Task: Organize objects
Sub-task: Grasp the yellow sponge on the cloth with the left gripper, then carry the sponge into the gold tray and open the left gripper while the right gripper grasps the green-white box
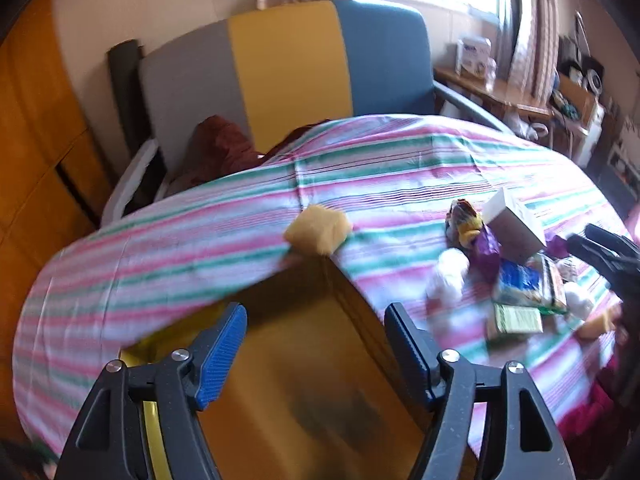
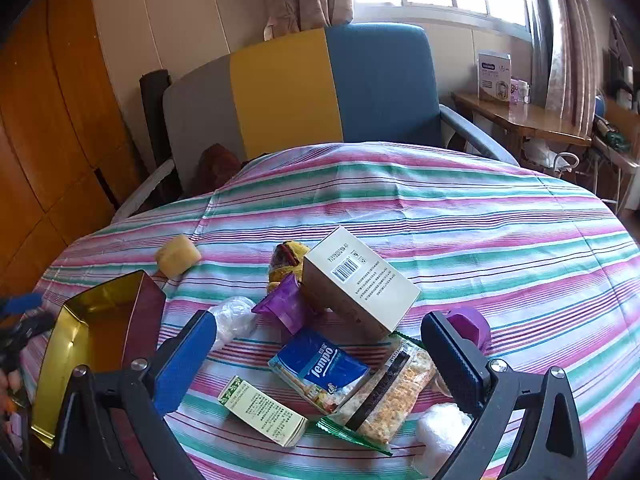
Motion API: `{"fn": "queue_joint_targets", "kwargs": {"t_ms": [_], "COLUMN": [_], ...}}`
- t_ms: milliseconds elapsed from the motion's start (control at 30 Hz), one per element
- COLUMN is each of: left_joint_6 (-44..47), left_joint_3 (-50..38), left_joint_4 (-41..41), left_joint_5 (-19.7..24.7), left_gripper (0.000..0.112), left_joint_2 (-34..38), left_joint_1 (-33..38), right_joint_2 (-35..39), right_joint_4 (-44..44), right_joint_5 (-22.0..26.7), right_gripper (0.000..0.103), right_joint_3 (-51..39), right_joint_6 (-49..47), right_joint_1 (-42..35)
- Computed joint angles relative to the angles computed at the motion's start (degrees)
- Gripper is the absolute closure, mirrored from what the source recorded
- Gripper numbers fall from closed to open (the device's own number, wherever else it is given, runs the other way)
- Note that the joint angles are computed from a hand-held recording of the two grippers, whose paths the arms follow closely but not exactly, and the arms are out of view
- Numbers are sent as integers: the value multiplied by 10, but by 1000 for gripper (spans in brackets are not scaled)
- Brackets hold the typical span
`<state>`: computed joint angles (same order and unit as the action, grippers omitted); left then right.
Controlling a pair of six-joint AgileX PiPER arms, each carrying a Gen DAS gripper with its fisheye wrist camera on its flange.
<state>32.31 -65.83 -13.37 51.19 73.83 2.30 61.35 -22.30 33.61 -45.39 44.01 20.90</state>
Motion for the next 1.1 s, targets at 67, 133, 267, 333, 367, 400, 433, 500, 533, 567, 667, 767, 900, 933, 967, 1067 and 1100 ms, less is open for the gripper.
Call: {"fn": "queue_joint_targets", "kwargs": {"t_ms": [67,133,267,333,367,400,433,500,533,567,667,767,900,933,967,1067,1100], "left_joint_6": [-15,-29,-5,-18,-12,-8,-12,-14,-16,-14,-28,-43,-36,-30,-21,-1,17], "left_joint_3": [-53,-98,-153,-182,-205,-228,-246,-285,-294,-317,-361,-373,-305,-277,-251,-202,-176], "left_joint_4": [7,16,43,73,71,71,79,87,87,81,98,125,106,95,72,0,-32], "left_joint_5": [2,3,-33,-31,-21,-6,2,18,20,35,51,50,0,-20,-33,-26,-23], "left_gripper": [30,30,30,30,30,30,29,29,29,29,29,56,60,60,60,60,60], "left_joint_2": [67,122,211,248,273,295,314,352,362,381,423,443,393,368,339,275,243], "left_joint_1": [-19,-34,-67,-79,-82,-83,-86,-91,-92,-91,-99,-114,-114,-111,-104,-76,-62], "right_joint_2": [-3,-8,-11,-12,-11,-12,-11,-11,-10,-8,-6,0,2,-1,-2,-5,-5], "right_joint_4": [21,39,85,110,125,137,155,197,218,231,254,260,228,223,230,273,287], "right_joint_5": [-5,-9,-21,-26,-27,-29,-31,-36,-36,-37,-37,-37,-35,-38,-39,-39,-38], "right_gripper": [0,0,0,0,0,0,0,0,0,0,0,0,0,0,0,0,0], "right_joint_3": [1,2,4,5,5,5,5,7,7,7,7,4,3,4,4,5,5], "right_joint_6": [-16,-32,-73,-97,-109,-120,-136,-174,-193,-205,-225,-232,-204,-200,-207,-247,-261], "right_joint_1": [-6,-11,-27,-38,-44,-50,-58,-76,-84,-89,-97,-99,-96,-97,-103,-124,-130]}}
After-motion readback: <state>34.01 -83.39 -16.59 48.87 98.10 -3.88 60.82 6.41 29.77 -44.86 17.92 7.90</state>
